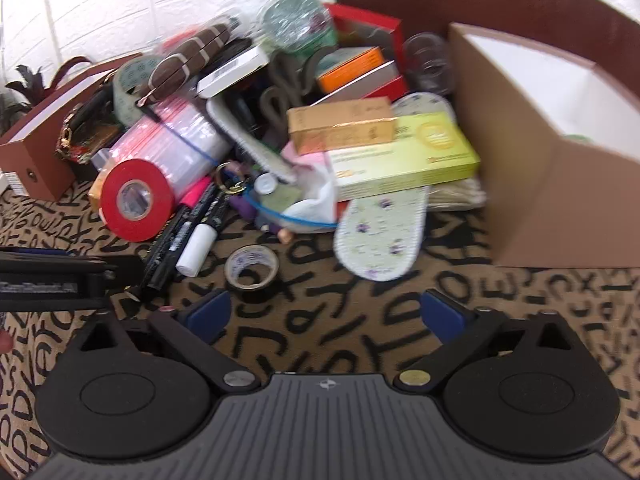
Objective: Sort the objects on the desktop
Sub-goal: 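Grasp the pink Flash Color marker with left tool while right grasps white-capped marker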
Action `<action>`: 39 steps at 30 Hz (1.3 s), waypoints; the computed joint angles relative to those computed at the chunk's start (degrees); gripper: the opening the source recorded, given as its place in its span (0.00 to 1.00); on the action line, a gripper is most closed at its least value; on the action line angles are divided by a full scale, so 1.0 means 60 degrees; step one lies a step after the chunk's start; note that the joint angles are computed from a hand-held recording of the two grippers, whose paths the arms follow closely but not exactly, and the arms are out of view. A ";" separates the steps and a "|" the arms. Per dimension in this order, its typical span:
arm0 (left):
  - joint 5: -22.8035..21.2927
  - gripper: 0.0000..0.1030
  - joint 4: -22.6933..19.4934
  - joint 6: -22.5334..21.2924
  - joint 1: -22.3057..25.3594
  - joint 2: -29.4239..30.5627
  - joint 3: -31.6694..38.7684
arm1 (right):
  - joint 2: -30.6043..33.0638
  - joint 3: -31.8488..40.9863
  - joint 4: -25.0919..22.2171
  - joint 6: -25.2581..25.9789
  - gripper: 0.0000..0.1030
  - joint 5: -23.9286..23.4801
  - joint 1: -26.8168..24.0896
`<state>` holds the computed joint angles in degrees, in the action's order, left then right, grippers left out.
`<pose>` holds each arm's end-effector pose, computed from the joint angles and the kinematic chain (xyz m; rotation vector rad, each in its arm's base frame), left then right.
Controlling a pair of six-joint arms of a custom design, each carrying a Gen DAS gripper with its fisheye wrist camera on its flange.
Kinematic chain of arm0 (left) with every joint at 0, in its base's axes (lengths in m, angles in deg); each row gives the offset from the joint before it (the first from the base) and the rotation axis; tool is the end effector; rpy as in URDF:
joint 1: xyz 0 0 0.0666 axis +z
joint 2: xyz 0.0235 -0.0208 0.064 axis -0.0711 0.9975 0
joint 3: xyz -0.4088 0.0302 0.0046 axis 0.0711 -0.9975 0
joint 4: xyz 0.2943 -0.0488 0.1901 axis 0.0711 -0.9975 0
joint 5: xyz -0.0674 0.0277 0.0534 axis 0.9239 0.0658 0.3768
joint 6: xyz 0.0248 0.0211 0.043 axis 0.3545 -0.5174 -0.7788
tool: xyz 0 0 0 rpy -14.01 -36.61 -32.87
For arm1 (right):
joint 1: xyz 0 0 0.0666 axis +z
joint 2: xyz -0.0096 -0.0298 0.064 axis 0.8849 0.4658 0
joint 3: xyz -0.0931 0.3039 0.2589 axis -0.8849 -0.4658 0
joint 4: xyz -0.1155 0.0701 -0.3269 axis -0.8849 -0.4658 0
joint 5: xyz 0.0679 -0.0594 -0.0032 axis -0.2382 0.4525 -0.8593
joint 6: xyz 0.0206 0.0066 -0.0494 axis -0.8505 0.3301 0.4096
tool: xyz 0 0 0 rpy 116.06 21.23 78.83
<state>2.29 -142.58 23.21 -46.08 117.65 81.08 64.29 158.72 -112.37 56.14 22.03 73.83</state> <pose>0.4586 -0.3892 0.3711 -0.4867 2.4395 0.0463 0.5135 0.1142 0.3525 -0.5487 2.3467 0.3311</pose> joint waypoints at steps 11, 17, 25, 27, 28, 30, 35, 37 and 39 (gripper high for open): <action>0.1152 0.29 0.1809 -0.0031 0.0507 -0.0512 -0.1287 | 0.0457 0.0525 0.0311 0.0216 0.42 -0.1487 0.0298; 0.1151 0.26 0.1785 -0.0691 0.0563 -0.0335 -0.1148 | 0.0943 0.1037 -0.0177 0.0316 0.23 -0.1697 0.0555; 0.1103 0.23 0.2279 -0.0985 0.0752 -0.0339 -0.1381 | 0.1387 0.1467 -0.0140 0.0252 0.13 -0.1307 0.0912; 0.1033 0.22 0.2124 -0.1184 0.0744 -0.0230 -0.1197 | 0.1512 0.1606 -0.0182 0.0190 0.13 -0.1092 0.0976; 0.1004 0.21 0.2086 -0.1252 0.0745 -0.0201 -0.1150 | 0.1570 0.1682 -0.0263 0.0217 0.13 -0.0883 0.1034; 0.1160 0.20 0.2258 -0.1122 0.0805 -0.0300 -0.1291 | 0.1741 0.1883 -0.0554 0.0048 0.14 -0.0676 0.1094; 0.1357 0.20 0.2327 -0.0716 0.0740 -0.0722 -0.1781 | 0.1382 0.1530 -0.0227 -0.0309 0.15 -0.0721 0.1048; 0.1238 0.19 0.2345 -0.0634 0.0663 -0.0802 -0.1920 | 0.1263 0.1438 -0.0046 -0.0538 0.19 -0.0825 0.1010; 0.1210 0.20 0.2213 -0.0353 0.0623 -0.0857 -0.1914 | 0.1268 0.1469 -0.0081 -0.0453 0.22 -0.0856 0.1039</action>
<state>9.55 -129.31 21.09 -42.34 112.51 69.60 71.90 167.53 -112.86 53.42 16.90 80.06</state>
